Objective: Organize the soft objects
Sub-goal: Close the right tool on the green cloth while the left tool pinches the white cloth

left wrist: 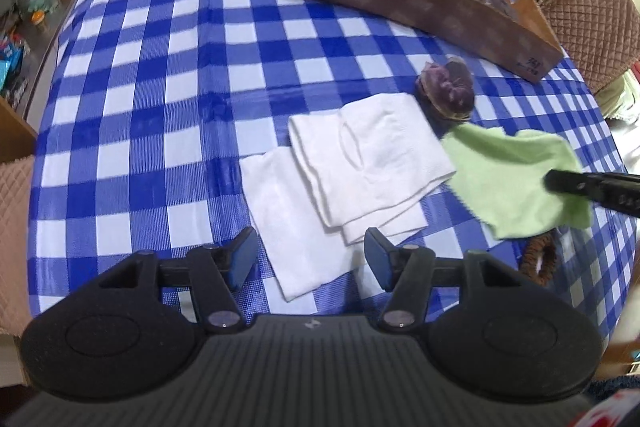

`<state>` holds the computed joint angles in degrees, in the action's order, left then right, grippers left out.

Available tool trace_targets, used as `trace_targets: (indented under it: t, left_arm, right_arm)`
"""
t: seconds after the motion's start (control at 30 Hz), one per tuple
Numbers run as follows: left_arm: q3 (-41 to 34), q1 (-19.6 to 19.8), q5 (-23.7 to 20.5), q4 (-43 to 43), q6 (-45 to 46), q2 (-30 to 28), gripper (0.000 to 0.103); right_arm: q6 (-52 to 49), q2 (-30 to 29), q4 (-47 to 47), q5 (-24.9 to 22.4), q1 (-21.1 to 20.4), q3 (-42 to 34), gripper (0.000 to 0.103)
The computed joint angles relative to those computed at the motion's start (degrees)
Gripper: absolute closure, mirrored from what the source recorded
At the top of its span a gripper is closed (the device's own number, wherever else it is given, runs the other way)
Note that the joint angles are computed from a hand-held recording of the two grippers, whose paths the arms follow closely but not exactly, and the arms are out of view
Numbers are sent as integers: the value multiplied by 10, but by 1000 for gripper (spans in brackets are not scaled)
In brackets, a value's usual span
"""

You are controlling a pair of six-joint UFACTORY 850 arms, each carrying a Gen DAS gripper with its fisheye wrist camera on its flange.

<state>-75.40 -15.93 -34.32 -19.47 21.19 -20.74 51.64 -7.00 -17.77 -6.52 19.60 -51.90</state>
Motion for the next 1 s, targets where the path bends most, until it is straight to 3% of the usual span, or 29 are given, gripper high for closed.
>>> trace_targets:
  t: [0.17, 0.33, 0.47, 0.6, 0.67, 0.73, 0.83, 0.93, 1.0]
  left_arm:
    - [-3, 8, -2, -48, 11, -9, 39]
    - [-20, 5, -11, -93, 35, -24, 39]
    - [-41, -9, -7, -88, 33, -41, 39]
    - [-60, -28, 0, -64, 20, -55, 38]
    - [-67, -41, 11, -23, -10, -61, 39]
    - [-65, -53, 31, 25, -42, -61, 40]
    - [-60, -60, 52, 65, -59, -59, 60]
    - [-51, -57, 67, 55, -33, -51, 88]
    - [-48, -55, 75, 71, -35, -46, 91]
  right_arm:
    - [151, 15, -136, -15, -14, 11, 95]
    - [190, 23, -154, -31, -26, 20, 95]
    - [158, 27, -110, -25, -33, 25, 95]
    - [36, 19, 20, -18, -34, 18, 94]
    - [-36, 14, 92, -20, -34, 15, 87]
    - [-45, 12, 102, -21, -30, 14, 63]
    - [39, 17, 21, -12, -23, 20, 53]
    - [18, 18, 47, -7, -22, 23, 50]
    - [-4, 19, 74, 0, -23, 26, 48]
